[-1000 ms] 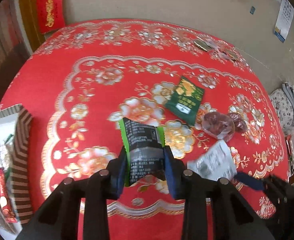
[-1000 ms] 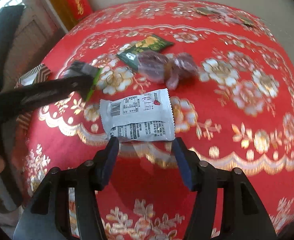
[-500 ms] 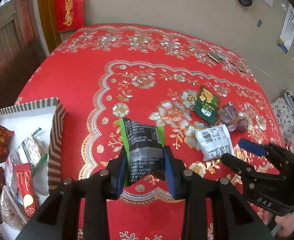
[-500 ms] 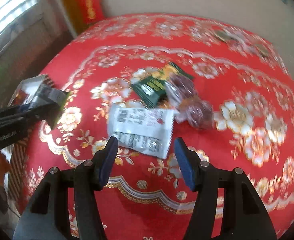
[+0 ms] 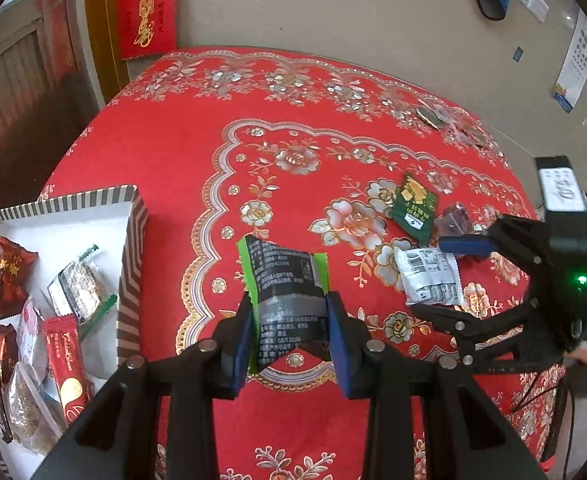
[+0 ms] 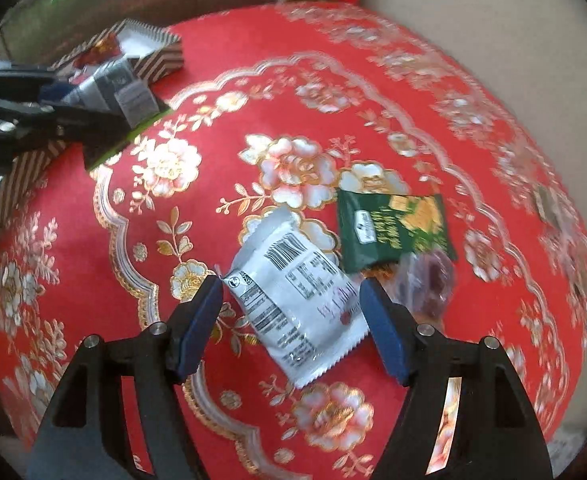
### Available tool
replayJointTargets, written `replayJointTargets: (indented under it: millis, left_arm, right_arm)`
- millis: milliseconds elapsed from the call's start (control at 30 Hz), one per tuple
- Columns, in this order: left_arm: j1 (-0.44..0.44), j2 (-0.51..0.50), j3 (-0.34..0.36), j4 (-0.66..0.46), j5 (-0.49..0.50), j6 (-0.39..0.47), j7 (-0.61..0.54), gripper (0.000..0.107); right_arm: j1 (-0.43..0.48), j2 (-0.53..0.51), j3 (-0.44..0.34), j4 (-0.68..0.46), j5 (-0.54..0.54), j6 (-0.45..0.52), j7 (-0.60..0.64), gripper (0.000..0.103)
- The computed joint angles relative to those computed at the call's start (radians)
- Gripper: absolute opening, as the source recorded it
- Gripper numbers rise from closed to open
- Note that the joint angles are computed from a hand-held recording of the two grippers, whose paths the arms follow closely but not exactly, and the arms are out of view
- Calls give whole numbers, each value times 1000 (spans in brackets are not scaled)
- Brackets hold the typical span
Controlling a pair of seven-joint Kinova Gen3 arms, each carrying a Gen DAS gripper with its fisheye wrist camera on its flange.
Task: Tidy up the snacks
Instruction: 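Grasp the black-green packet with the left gripper while the right grasps the white packet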
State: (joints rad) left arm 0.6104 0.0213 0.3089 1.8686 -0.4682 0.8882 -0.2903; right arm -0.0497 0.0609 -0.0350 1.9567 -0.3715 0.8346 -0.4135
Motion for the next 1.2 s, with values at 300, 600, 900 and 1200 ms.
replayJointTargets:
  millis: [300,600,900,1200]
  left_arm:
    - [-13,1,-7,7,30,-18,-25,37]
    - [8,-11,13,28,11,-16,4,37]
    - [10,-31,25,51,22,-25,12,37]
    - [-13,-54,32,78,34,-36,14,37]
  right_arm:
    - [28,76,-9,-72,-12,83,-18,73]
    - [22,-59,12,98,-90,-14,-105,55]
    - [-41,-109,9,151,-48,-43,-254,59]
    - [-82,-110,-17,142,8,-46,-375,72]
